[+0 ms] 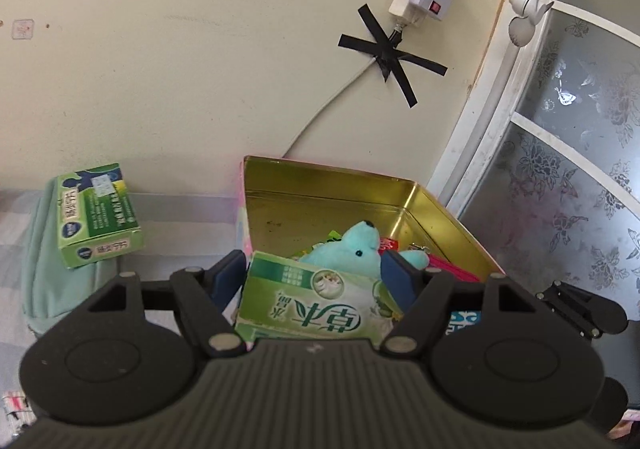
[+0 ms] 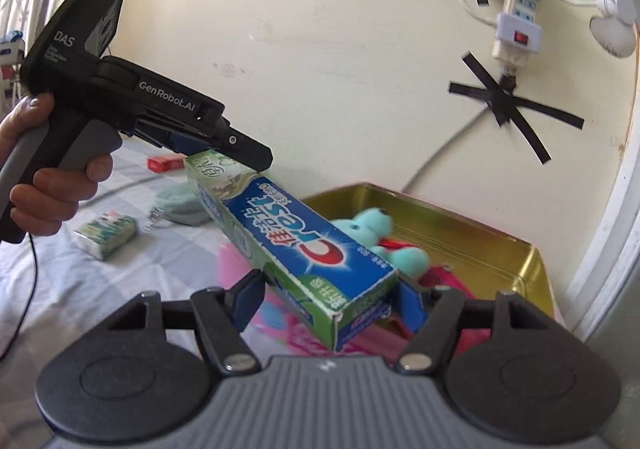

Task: Organize objects

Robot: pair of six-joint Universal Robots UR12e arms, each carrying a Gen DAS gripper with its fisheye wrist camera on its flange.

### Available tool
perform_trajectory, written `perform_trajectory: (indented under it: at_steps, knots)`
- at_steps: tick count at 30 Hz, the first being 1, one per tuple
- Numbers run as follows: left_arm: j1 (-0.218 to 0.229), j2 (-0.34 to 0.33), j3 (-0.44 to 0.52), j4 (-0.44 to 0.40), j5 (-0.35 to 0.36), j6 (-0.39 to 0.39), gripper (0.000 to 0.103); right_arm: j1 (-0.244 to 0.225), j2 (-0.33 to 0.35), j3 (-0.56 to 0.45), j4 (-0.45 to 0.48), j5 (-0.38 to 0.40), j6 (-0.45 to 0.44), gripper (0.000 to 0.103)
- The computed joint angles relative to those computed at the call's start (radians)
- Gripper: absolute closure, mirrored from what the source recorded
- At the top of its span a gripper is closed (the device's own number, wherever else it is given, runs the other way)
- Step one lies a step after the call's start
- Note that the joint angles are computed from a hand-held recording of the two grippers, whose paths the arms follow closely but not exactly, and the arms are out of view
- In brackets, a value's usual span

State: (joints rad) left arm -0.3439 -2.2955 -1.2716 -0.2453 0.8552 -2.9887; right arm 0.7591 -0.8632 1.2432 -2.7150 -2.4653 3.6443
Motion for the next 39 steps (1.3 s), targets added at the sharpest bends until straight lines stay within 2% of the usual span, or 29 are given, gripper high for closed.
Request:
perform_trajectory:
  at_steps: [3,5,6,8,11,13,20,27,29,31,36,39]
  knots:
    - [-0.021,-0.032,0.057,-0.079,0.028,0.014,0.028,-0.037,-0.047,0.052,0.057,0.081,0.030,0.035]
    - [-0.035,-0.050,0.078,-0.086,0.061,0.011,0.028,-0.054,-0.064,0.083,0.049,0.092,0.037,0.029]
    - [-0.041,-0.055,0.086,-0.097,0.078,0.014,0.028,-0.062,-0.070,0.088,0.070,0.082,0.066,0.028]
    - [-0.053,-0.063,0.096,-0.102,0.109,0.024,0.028,-0.064,-0.068,0.091,0.117,-0.012,0.144,0.029]
    - [-0.068,-0.067,0.095,-0.094,0.174,0.050,0.028,-0.073,-0.081,0.114,0.157,-0.073,0.284,0.030]
    - [-0.067,-0.061,0.085,-0.093,0.173,0.056,0.028,-0.074,-0.088,0.130,0.158,-0.089,0.357,0.030]
    - [-0.053,-0.007,-0.006,0.020,0.183,0.073,0.028,-0.034,-0.083,0.150,0.079,-0.161,0.402,0.030]
    - [-0.027,0.072,-0.155,0.161,0.193,0.091,0.027,0.011,-0.045,0.147,-0.163,-0.205,0.453,0.029]
    - [-0.017,0.089,-0.190,0.182,0.200,0.100,0.027,0.025,-0.025,0.130,-0.216,-0.198,0.452,0.028]
    - [-0.011,0.102,-0.217,0.190,0.226,0.106,0.027,0.033,-0.010,0.110,-0.232,-0.171,0.449,0.027]
    - [0.033,0.124,-0.273,0.189,0.241,0.108,0.027,0.037,0.020,0.043,-0.144,-0.069,0.442,0.027]
    - [0.073,0.130,-0.298,0.215,0.253,0.058,0.027,0.031,0.048,-0.008,-0.126,-0.004,0.393,0.027]
